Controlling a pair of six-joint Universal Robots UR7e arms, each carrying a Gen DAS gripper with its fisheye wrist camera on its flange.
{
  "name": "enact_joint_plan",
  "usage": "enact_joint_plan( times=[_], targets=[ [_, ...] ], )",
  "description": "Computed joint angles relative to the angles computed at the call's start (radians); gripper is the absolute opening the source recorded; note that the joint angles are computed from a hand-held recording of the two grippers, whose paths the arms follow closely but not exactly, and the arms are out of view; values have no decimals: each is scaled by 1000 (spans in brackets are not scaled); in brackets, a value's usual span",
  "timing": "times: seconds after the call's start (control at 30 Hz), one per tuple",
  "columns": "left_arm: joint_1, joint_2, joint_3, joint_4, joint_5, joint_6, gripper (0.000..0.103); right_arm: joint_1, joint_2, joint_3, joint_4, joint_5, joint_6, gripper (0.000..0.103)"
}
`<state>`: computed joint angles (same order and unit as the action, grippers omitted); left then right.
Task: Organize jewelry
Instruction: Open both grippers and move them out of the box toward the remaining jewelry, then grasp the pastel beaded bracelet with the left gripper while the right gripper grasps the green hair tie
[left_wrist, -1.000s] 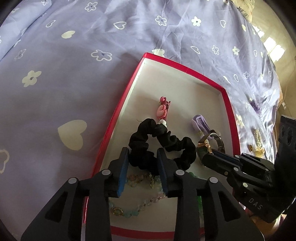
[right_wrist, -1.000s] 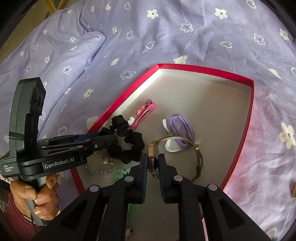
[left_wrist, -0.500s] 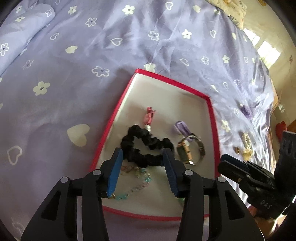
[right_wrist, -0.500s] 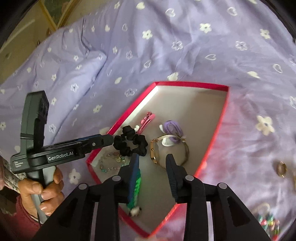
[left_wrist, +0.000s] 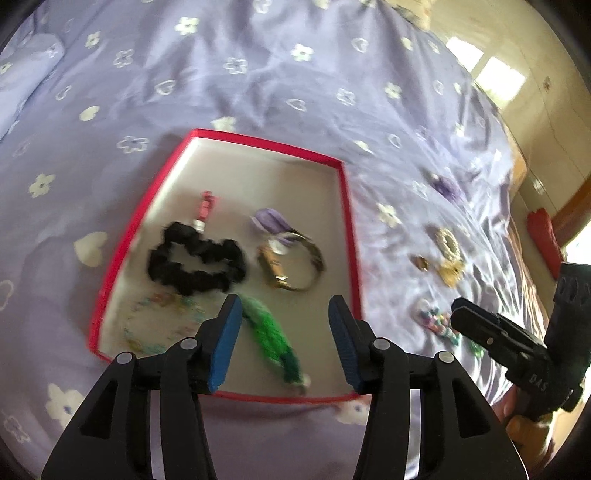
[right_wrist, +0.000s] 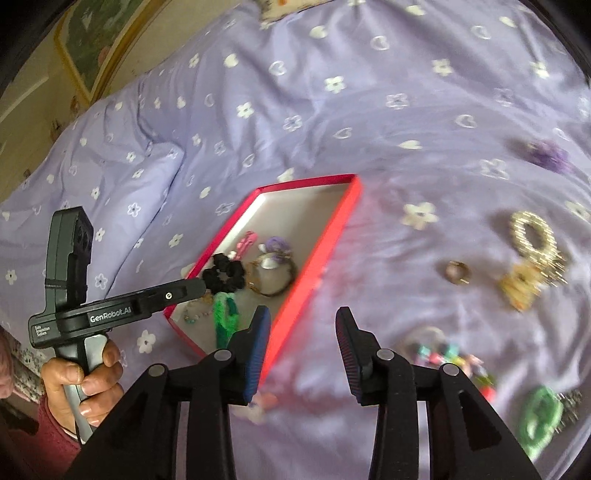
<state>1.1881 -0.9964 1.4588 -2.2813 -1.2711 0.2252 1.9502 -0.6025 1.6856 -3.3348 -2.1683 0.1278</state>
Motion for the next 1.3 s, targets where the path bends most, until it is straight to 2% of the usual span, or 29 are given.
enact_joint_plan(
  times=[0.27,0.5,0.63,0.83,1.1,1.3],
  targets=[
    [-50,-32,94,5,-32,22,48,10,-83,176,-129,-90,60,40],
    [-92,-44,157,5,-34,41,48,11,-146,317,-229,-176,115,41],
    [-113,-41,185,6,-32,49,48,4,-168,375,-269,-200,150,42],
    [-141,-28,213,14,-44,57,48,-14,-183,436,-319,-212,180,42],
    [-172,-5,238,-12,-63,84,48,-48,-186,457,-342,-191,183,42],
    [-189,24,247,-42,-86,176,48,-77,-184,458,-345,-155,181,42]
  ],
)
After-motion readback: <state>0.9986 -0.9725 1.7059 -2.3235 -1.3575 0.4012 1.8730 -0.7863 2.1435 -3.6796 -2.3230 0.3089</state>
